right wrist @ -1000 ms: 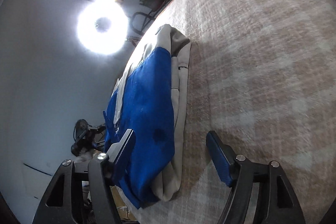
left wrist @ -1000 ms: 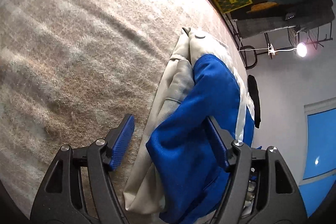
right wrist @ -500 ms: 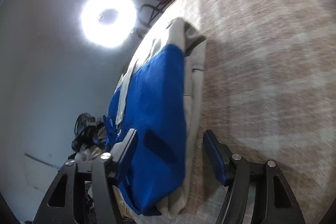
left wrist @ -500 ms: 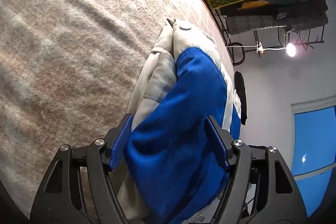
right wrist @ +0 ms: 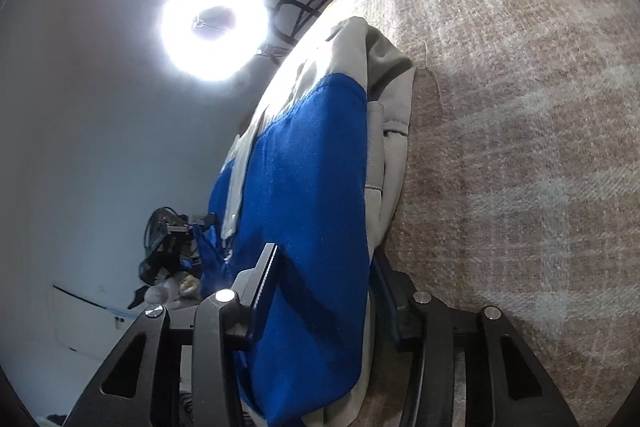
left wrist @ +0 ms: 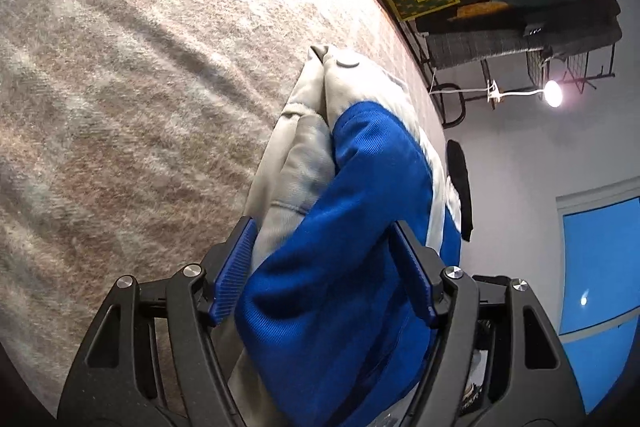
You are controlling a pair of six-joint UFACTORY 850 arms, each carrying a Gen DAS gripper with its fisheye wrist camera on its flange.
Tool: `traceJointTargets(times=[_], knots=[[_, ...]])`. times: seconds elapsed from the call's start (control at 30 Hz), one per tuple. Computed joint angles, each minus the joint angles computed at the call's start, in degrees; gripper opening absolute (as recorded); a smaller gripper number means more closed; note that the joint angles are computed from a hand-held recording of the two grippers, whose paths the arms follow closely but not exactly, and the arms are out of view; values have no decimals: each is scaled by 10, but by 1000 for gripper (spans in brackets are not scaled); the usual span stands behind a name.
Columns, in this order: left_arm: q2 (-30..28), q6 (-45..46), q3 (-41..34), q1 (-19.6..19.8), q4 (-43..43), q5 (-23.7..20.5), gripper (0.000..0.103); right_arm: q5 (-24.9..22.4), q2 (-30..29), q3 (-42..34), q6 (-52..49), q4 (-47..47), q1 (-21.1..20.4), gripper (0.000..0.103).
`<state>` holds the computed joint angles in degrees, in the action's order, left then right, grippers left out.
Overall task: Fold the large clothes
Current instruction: 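Grasp the side of the folded bundle with both grippers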
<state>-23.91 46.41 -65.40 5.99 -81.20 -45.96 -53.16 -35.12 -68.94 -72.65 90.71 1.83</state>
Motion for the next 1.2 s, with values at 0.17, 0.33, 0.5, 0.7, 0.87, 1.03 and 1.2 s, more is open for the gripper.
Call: traceJointTargets(times=[0.17,0.33,0.5,0.7,0.87,1.03,1.2], knots=[[-1,-13,-10,-19,2,27,70,16,-3,-13,8,-11,10,48],[12,-28,-8,-32,18,62,48,45,7,-12,4,-14,19,36],[42,-16,1,-44,47,89,33,77,49,14,-25,-15,26,27],[51,-18,10,-50,67,109,42,87,68,18,-21,-45,28,25],[20,-34,-6,-41,82,96,79,63,42,3,19,-58,17,37],[0,-25,-15,-36,37,52,50,26,14,-6,38,-51,4,45],[26,-26,-7,-48,38,79,36,70,51,19,-10,-41,20,27]])
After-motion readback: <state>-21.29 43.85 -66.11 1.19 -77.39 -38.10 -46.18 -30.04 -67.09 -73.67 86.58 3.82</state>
